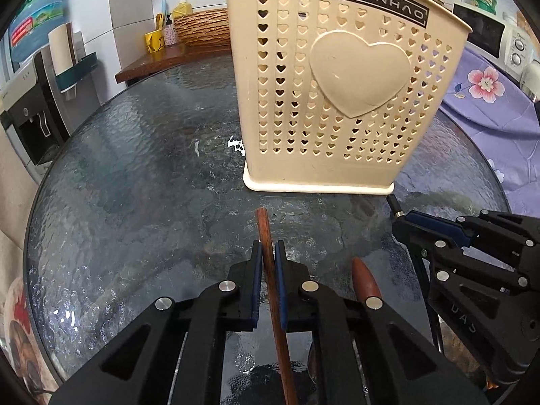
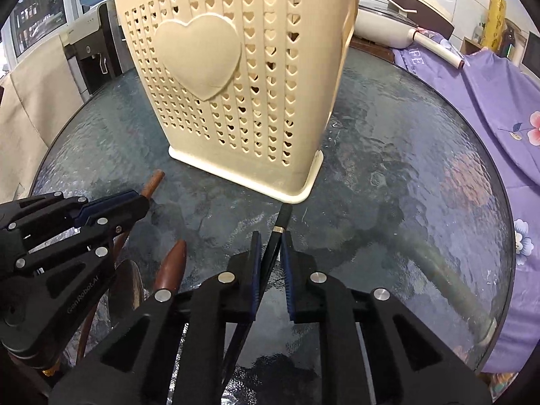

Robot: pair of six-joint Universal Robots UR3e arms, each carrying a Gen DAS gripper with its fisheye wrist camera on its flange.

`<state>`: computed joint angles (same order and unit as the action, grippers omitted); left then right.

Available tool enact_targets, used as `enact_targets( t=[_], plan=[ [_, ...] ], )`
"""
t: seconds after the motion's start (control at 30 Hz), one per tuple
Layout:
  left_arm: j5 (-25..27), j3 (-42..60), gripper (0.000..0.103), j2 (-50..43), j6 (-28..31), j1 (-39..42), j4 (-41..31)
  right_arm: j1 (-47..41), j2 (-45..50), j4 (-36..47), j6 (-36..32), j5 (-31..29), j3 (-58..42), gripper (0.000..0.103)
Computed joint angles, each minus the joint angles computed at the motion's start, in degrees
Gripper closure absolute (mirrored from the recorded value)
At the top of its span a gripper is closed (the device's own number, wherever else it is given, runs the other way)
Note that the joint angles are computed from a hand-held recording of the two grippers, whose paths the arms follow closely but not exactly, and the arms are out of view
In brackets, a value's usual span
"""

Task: Organize utensils
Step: 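Close the left tool on a brown chopstick while the right tool closes on the black chopstick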

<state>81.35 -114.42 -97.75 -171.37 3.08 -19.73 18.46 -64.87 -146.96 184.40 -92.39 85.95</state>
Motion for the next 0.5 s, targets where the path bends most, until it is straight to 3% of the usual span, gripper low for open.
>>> enact_targets(
  t=[0.5],
  plan=[
    [-7.16,-1.68,0.096,3.51,-0.77,5.31,-0.72,-3.93,-5.49,-7.82,0.84,9.41,9.09,0.095]
  ],
)
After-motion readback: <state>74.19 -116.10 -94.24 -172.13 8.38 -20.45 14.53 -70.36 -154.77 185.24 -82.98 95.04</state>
